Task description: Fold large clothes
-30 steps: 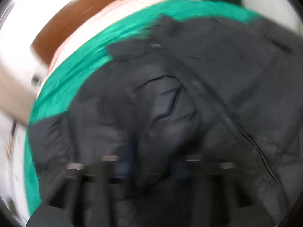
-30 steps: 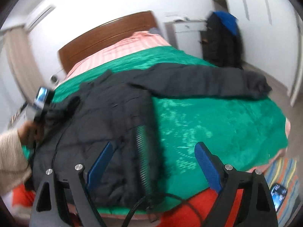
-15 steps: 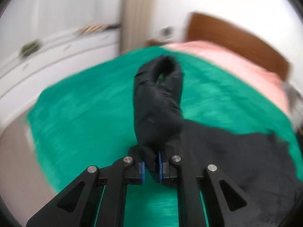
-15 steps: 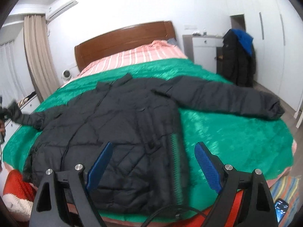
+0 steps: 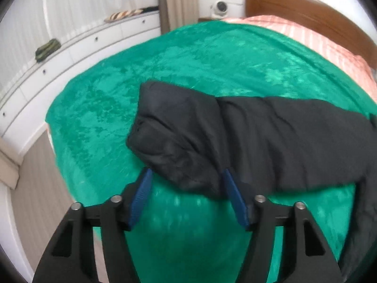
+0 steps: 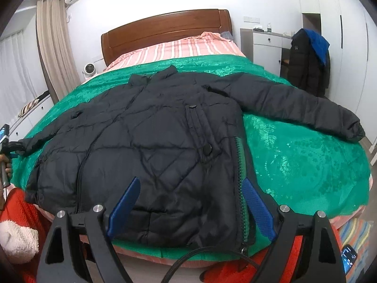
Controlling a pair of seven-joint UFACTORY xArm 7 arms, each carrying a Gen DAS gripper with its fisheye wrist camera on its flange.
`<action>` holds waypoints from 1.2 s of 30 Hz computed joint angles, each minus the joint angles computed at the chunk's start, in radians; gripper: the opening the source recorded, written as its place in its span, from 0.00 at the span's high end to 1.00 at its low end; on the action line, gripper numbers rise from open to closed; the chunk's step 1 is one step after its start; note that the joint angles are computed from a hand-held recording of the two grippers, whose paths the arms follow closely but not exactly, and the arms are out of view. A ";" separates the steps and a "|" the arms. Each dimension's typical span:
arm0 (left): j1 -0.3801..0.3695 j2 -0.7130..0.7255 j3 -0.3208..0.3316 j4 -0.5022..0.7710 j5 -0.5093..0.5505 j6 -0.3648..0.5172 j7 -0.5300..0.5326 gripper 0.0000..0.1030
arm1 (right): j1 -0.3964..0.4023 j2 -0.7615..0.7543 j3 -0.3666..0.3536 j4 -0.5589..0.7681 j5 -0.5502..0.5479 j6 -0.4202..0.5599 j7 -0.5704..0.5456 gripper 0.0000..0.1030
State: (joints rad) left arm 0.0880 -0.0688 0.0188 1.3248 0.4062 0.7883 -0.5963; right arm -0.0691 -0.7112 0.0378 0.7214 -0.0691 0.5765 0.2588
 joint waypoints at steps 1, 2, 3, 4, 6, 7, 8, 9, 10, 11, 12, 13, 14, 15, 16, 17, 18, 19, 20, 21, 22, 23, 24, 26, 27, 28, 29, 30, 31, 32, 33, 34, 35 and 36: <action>-0.007 -0.014 -0.007 -0.003 0.002 0.003 0.005 0.36 | 0.003 0.003 -0.001 0.001 0.000 -0.006 -0.004 0.15; -0.012 -0.044 -0.010 -0.019 -0.007 -0.004 0.026 0.36 | 0.006 0.006 -0.002 0.005 0.000 -0.009 -0.007 0.15; -0.020 -0.081 -0.015 -0.039 -0.021 -0.012 0.049 0.35 | 0.010 0.010 -0.005 0.011 -0.001 -0.012 -0.016 0.15; -0.027 -0.105 -0.022 -0.044 -0.040 -0.012 0.070 0.31 | 0.014 0.013 -0.006 0.018 -0.004 -0.017 -0.028 0.15; -0.062 -0.158 -0.027 -0.061 -0.136 -0.037 0.162 0.26 | 0.022 0.025 -0.008 0.042 -0.009 -0.022 -0.053 0.15; -0.076 -0.164 -0.029 -0.058 -0.180 -0.044 0.203 0.22 | 0.031 0.035 -0.015 0.058 -0.005 -0.022 -0.070 0.15; -0.116 -0.174 -0.026 -0.053 -0.264 -0.052 0.286 0.21 | 0.038 0.046 -0.019 0.073 0.001 -0.023 -0.081 0.15; -0.140 -0.178 -0.029 -0.047 -0.319 -0.052 0.341 0.21 | 0.049 0.059 -0.027 0.091 0.011 -0.023 -0.097 0.15; -0.165 -0.179 -0.035 -0.040 -0.369 -0.051 0.391 0.21 | 0.063 0.076 -0.038 0.114 0.024 -0.022 -0.117 0.15; -0.208 -0.175 -0.040 -0.033 -0.445 -0.054 0.466 0.20 | 0.073 0.091 -0.048 0.131 0.036 -0.026 -0.136 0.15; -0.232 -0.171 -0.047 -0.030 -0.489 -0.054 0.510 0.20 | 0.082 0.109 -0.054 0.152 0.046 -0.030 -0.154 0.15; -0.255 -0.163 -0.054 -0.028 -0.533 -0.055 0.553 0.19 | 0.083 0.123 -0.056 0.166 0.052 -0.027 -0.165 0.15; -0.284 -0.157 -0.062 -0.035 -0.586 -0.061 0.600 0.19 | 0.086 0.143 -0.058 0.185 0.059 -0.018 -0.177 0.15; -0.312 -0.148 -0.073 -0.049 -0.634 -0.065 0.641 0.19 | 0.086 0.155 -0.058 0.192 0.065 -0.011 -0.184 0.15; -0.325 -0.141 -0.087 -0.064 -0.651 -0.064 0.654 0.19 | 0.089 0.168 -0.061 0.197 0.077 -0.001 -0.189 0.15; -0.336 -0.133 -0.098 -0.081 -0.661 -0.059 0.664 0.19 | 0.094 0.178 -0.066 0.193 0.091 0.009 -0.198 0.15; -0.344 -0.126 -0.105 -0.097 -0.672 -0.050 0.674 0.19 | 0.099 0.186 -0.072 0.182 0.105 0.019 -0.208 0.15; -0.350 -0.120 -0.112 -0.113 -0.675 -0.033 0.678 0.19 | 0.099 0.199 -0.076 0.167 0.116 0.049 -0.211 0.15; -0.349 -0.106 -0.125 -0.135 -0.644 0.002 0.665 0.19 | 0.092 0.210 -0.075 0.165 0.120 0.080 -0.207 0.15; -0.348 -0.108 -0.133 -0.159 -0.619 -0.003 0.662 0.18 | 0.081 0.230 -0.072 0.162 0.123 0.140 -0.191 0.15; -0.349 -0.122 -0.141 -0.190 -0.593 -0.030 0.666 0.17 | 0.078 0.235 -0.076 0.138 0.138 0.172 -0.181 0.15; -0.350 -0.135 -0.150 -0.197 -0.556 -0.028 0.670 0.15 | 0.076 0.221 -0.075 0.120 0.146 0.162 -0.179 0.15; -0.352 -0.136 -0.150 -0.185 -0.549 -0.009 0.671 0.15 | 0.068 0.201 -0.065 0.106 0.137 0.150 -0.170 0.15; -0.357 -0.148 -0.140 -0.170 -0.572 0.011 0.676 0.15 | 0.056 0.175 -0.047 0.105 0.113 0.140 -0.156 0.15; -0.357 -0.160 -0.130 -0.166 -0.597 0.013 0.678 0.15 | 0.049 0.156 -0.040 0.093 0.103 0.112 -0.148 0.15; -0.356 -0.174 -0.123 -0.167 -0.616 0.002 0.674 0.15 | 0.039 0.135 -0.031 0.081 0.087 0.080 -0.135 0.15; -0.352 -0.188 -0.125 -0.166 -0.618 -0.011 0.655 0.15 | 0.029 0.118 -0.022 0.072 0.070 0.053 -0.124 0.15; -0.345 -0.197 -0.126 -0.164 -0.613 -0.026 0.636 0.14 | 0.021 0.105 -0.015 0.064 0.056 0.029 -0.114 0.15; -0.331 -0.203 -0.132 -0.157 -0.591 -0.049 0.593 0.09 | 0.011 0.089 -0.010 0.054 0.042 -0.003 -0.103 0.15; -0.322 -0.211 -0.135 -0.165 -0.575 -0.071 0.566 0.03 | 0.006 0.085 -0.007 0.052 0.035 -0.019 -0.091 0.14; -0.301 -0.216 -0.146 -0.166 -0.536 -0.109 0.509 0.02 | -0.006 0.079 -0.004 0.046 0.026 -0.038 -0.076 0.10; -0.285 -0.222 -0.152 -0.173 -0.504 -0.137 0.467 0.01 | -0.024 0.074 0.002 0.037 0.017 -0.057 -0.050 0.09; -0.263 -0.216 -0.162 -0.166 -0.459 -0.157 0.415 0.01 | -0.030 0.071 0.001 0.033 0.016 -0.061 -0.034 0.09; -0.240 -0.193 -0.174 -0.140 -0.407 -0.156 0.360 0.01 | -0.033 0.068 -0.003 0.026 0.018 -0.064 -0.019 0.09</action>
State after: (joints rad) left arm -0.1523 -0.2616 -0.1554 1.1852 -0.0006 0.6318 -0.2367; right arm -0.1020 -0.6432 0.0352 0.7475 -0.0508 0.5121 0.2402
